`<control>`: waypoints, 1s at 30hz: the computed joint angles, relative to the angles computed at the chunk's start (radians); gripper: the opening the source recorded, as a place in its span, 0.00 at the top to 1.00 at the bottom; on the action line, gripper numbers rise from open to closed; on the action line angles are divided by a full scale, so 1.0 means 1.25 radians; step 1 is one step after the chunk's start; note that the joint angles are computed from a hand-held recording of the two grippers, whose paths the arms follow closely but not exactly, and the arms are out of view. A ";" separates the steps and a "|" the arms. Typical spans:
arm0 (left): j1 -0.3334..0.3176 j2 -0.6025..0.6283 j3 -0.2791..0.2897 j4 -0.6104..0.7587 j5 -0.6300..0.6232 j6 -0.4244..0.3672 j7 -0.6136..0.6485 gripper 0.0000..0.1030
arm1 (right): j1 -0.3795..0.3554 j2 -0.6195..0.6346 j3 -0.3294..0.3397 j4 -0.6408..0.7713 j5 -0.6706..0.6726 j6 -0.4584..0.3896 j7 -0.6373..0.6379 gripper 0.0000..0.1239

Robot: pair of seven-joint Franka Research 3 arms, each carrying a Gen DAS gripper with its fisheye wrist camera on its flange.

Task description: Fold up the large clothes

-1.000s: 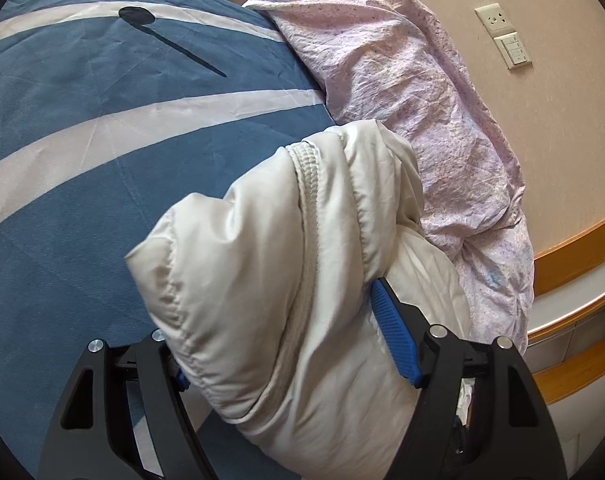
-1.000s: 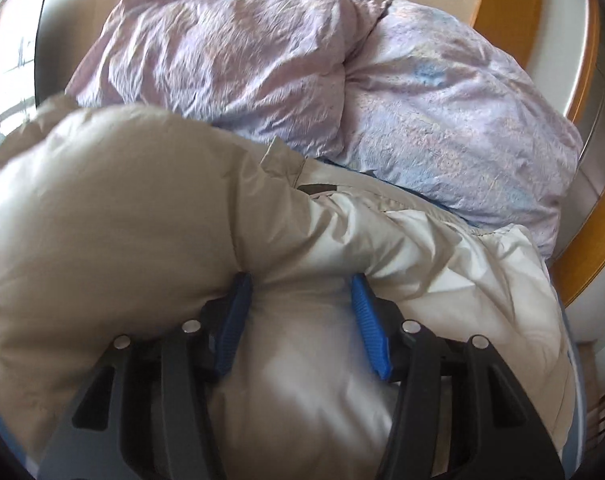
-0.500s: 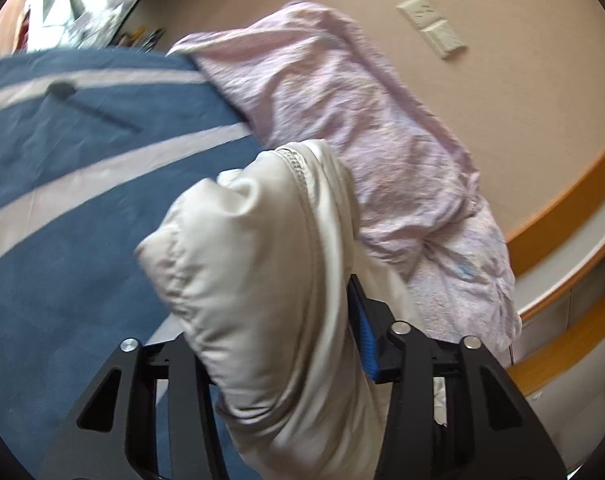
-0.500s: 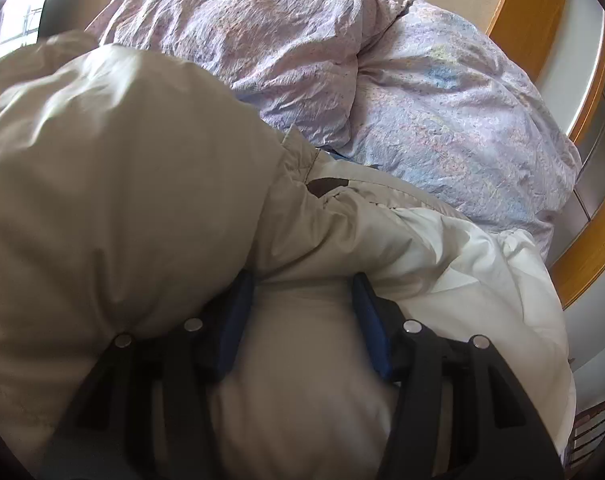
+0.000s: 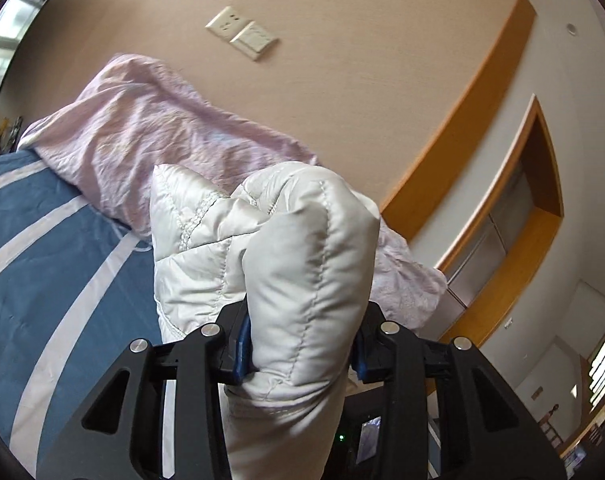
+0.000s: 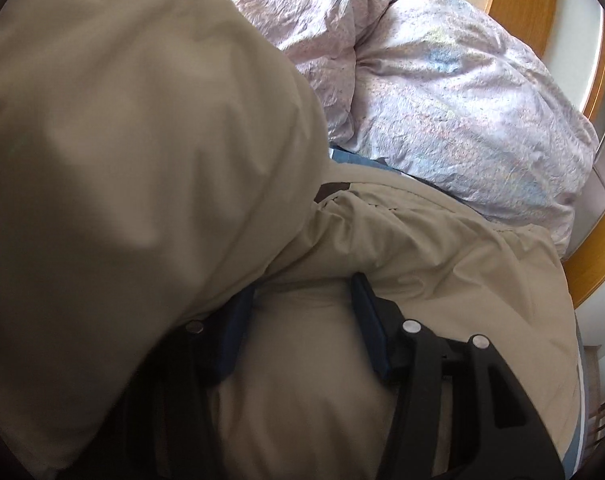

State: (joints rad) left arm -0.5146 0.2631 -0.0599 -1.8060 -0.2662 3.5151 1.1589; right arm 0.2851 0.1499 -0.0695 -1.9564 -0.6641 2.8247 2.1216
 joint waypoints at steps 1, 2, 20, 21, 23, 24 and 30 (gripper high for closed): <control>0.005 0.003 -0.007 0.006 0.015 0.001 -0.002 0.63 | -0.001 -0.011 -0.004 -0.011 -0.012 0.008 0.006 0.57; 0.004 0.006 -0.009 0.014 0.024 -0.001 0.002 0.63 | 0.000 -0.029 -0.012 -0.027 -0.046 0.021 0.028 0.56; 0.063 0.096 -0.153 0.162 0.375 -0.079 -0.058 0.63 | -0.273 -0.248 0.033 -0.238 -0.090 0.099 0.218 0.45; 0.075 0.107 -0.174 0.177 0.406 -0.092 -0.062 0.63 | -0.291 -0.256 0.038 -0.247 -0.087 0.098 0.229 0.45; 0.111 0.140 -0.243 0.219 0.476 -0.135 -0.058 0.63 | -0.322 -0.263 0.044 -0.254 -0.071 0.101 0.232 0.45; 0.126 0.153 -0.272 0.233 0.498 -0.152 -0.053 0.63 | -0.333 -0.268 0.043 -0.260 -0.054 0.106 0.224 0.45; 0.165 0.274 -0.439 0.358 0.527 -0.306 0.092 0.63 | -0.292 -0.300 -0.038 -0.286 0.206 0.165 0.027 0.45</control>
State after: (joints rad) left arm -0.3089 0.6055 -0.6089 -1.3589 0.3923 3.1332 1.2742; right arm -0.0801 -0.2248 -0.1169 -2.3137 -0.4061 3.0312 2.1559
